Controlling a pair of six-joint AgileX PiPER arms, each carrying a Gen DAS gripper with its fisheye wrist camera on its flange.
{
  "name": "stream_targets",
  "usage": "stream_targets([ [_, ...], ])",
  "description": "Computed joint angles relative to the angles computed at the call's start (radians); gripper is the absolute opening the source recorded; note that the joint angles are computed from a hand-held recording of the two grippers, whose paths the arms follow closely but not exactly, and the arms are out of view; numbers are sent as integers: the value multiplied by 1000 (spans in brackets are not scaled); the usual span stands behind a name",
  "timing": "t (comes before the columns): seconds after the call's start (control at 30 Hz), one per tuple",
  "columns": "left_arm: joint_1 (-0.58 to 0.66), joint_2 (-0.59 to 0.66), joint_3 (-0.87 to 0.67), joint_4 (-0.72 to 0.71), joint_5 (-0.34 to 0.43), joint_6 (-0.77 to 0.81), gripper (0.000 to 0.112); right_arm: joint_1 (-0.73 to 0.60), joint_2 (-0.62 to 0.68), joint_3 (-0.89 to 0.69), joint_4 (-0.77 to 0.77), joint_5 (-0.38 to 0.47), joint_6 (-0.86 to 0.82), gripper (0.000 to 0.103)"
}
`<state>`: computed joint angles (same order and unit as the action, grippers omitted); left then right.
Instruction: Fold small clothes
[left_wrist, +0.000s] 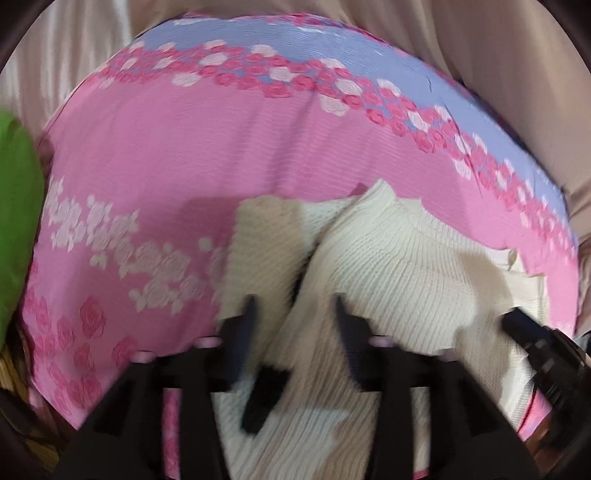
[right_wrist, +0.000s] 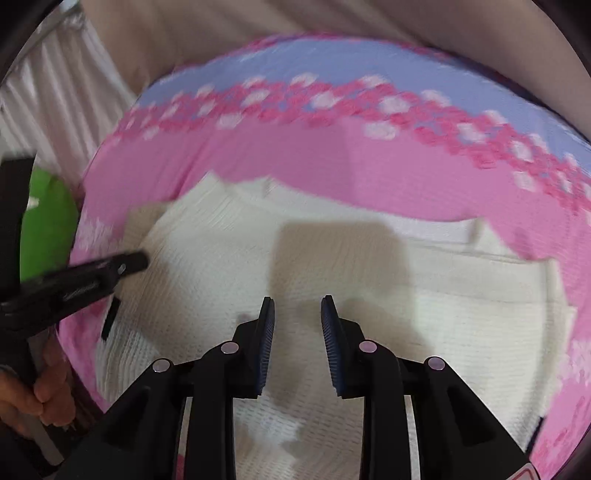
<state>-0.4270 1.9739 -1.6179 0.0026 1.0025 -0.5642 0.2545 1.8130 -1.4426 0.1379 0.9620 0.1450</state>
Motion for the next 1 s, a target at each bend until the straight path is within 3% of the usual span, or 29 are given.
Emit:
stream_targets([
  [0.17,13,-58,125,1,-35,-27,55,-232,-187,220,-151,-85,125,49],
  [0.23,8,-52,143,1,-41,-31,55,-339,-192,251,-210,-74,133,50],
  [0.3,-14,-32,134,30,-31,-55,56,-445,-156,256,-146,-81,55,50],
  [0.33,-25,-22,124,49,-22,-68,57,-477,-133,248,-100,-73,4,48],
  [0.4,-33,0,95,63,2,-75,57,-503,-91,221,-57,-54,-67,12],
  [0.53,-24,18,75,57,12,-75,62,-529,-137,204,-40,-99,-38,1],
  [0.67,-11,3,98,38,1,-67,63,-550,-30,170,-138,-68,-22,0],
  [0.77,15,-82,177,29,-47,-66,63,-525,-167,204,-131,-80,6,3],
  [0.83,39,-118,229,-10,-80,-34,73,-468,-220,189,-59,-34,-50,5],
  [0.97,89,-103,287,-165,-113,53,74,-222,-182,154,51,35,-114,5],
  [1.0,104,-112,328,-219,-156,66,74,-174,-159,149,66,33,-110,5],
])
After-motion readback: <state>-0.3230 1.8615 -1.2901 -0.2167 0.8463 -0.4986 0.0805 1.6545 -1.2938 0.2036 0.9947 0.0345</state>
